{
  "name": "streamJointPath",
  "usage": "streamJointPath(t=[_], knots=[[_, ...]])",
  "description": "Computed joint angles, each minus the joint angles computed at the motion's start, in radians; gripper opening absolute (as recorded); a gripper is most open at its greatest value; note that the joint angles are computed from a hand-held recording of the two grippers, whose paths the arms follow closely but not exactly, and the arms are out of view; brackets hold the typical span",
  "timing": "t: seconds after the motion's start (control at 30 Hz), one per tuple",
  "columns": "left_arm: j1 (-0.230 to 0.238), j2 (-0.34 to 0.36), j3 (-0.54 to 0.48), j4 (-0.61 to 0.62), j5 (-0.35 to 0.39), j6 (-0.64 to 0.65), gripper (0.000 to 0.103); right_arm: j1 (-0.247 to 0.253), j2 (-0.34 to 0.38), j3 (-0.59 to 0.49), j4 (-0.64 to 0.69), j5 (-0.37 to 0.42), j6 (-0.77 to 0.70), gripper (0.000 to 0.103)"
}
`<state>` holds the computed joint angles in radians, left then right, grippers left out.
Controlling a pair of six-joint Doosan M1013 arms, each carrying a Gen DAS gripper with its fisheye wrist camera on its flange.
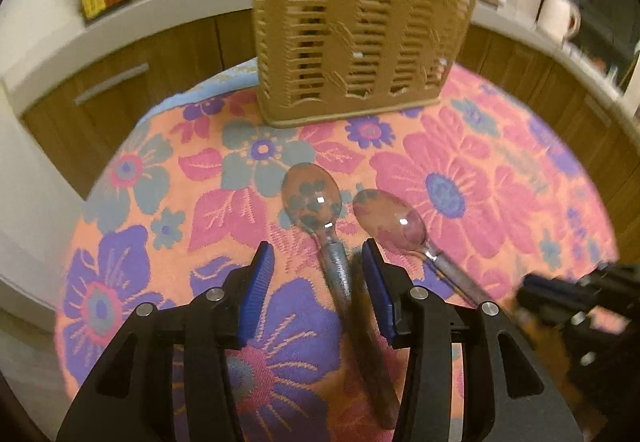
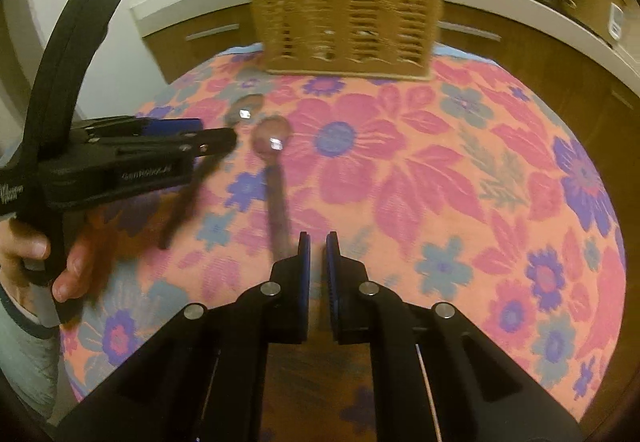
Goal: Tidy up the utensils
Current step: 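Lower both tools and grasp a spoon with each tool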
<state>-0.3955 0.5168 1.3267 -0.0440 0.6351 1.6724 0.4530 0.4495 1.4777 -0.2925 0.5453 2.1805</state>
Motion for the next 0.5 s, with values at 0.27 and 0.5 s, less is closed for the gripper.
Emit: streamJointPath(t=[0.27,0.5], knots=[[-0.008,-0.007,0.01,0.065,-0.013,-0.011,0.015,-0.041,-0.026,0.031,0.32,-0.069,-0.234,0.009],[0.028,-0.013,0.007,-0.106,0.017,0.097,0.01,-0.04,0.05,-0.117,0.367,0.114,-0.359,0.043]])
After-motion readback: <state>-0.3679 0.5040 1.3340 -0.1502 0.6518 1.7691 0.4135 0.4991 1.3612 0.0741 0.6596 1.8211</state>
